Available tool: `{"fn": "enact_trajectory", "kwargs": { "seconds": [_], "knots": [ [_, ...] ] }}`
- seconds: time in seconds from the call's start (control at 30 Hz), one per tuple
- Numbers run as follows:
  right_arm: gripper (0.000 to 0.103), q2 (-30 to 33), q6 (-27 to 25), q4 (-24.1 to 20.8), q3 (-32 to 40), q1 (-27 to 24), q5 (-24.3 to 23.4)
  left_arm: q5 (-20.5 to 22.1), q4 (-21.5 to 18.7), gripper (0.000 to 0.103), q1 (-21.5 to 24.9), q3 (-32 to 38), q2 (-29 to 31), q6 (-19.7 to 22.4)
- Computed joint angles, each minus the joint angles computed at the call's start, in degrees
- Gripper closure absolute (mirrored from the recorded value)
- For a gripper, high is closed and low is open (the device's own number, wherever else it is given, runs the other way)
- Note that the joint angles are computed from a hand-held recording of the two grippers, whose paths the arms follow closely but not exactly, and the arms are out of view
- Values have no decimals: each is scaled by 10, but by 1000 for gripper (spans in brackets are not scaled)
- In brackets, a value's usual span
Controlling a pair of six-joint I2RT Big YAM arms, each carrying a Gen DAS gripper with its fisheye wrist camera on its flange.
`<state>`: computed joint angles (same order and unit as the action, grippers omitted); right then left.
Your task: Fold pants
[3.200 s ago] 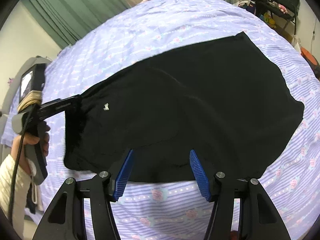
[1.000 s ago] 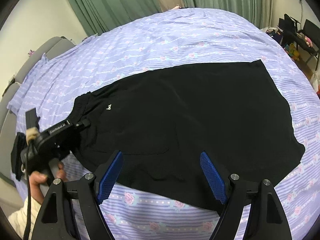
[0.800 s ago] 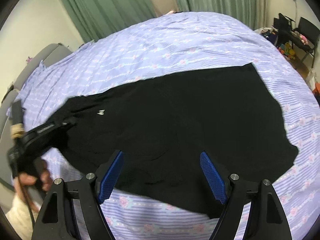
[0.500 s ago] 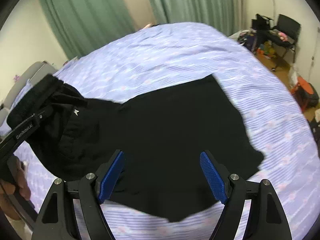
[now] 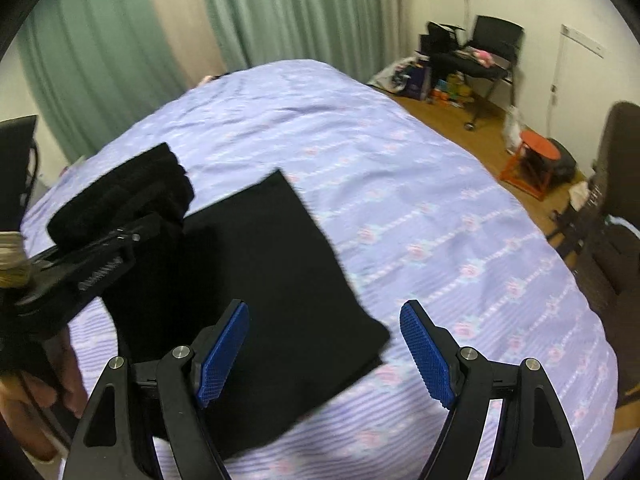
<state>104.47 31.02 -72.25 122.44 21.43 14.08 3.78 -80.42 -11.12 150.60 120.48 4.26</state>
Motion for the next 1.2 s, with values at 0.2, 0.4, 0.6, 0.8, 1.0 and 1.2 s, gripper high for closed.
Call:
{"fn": "enact_trajectory", "kwargs": {
  "seconds": [0.2, 0.4, 0.6, 0.8, 1.0, 1.2],
  "knots": [
    [24, -18, 21, 6, -49, -16, 21, 0, -44, 43, -30, 54, 45, 31],
    [24, -32, 39, 14, -64, -19, 22, 57, 29, 11, -12, -5, -21, -1],
    [24, -22, -5, 39, -39, -6, 18, 30, 85, 7, 37, -160, -117, 33],
    [27, 15, -73, 71, -16, -5, -39, 9, 50, 8, 74, -266, -157, 8],
    [37, 92, -86, 17, 45, -23, -75, 21, 46, 8, 88, -338, -185, -1],
    [52, 125, -126, -21, 75, -28, -70, 33, 43, 8, 71, -359, -182, -7]
  ]
}}
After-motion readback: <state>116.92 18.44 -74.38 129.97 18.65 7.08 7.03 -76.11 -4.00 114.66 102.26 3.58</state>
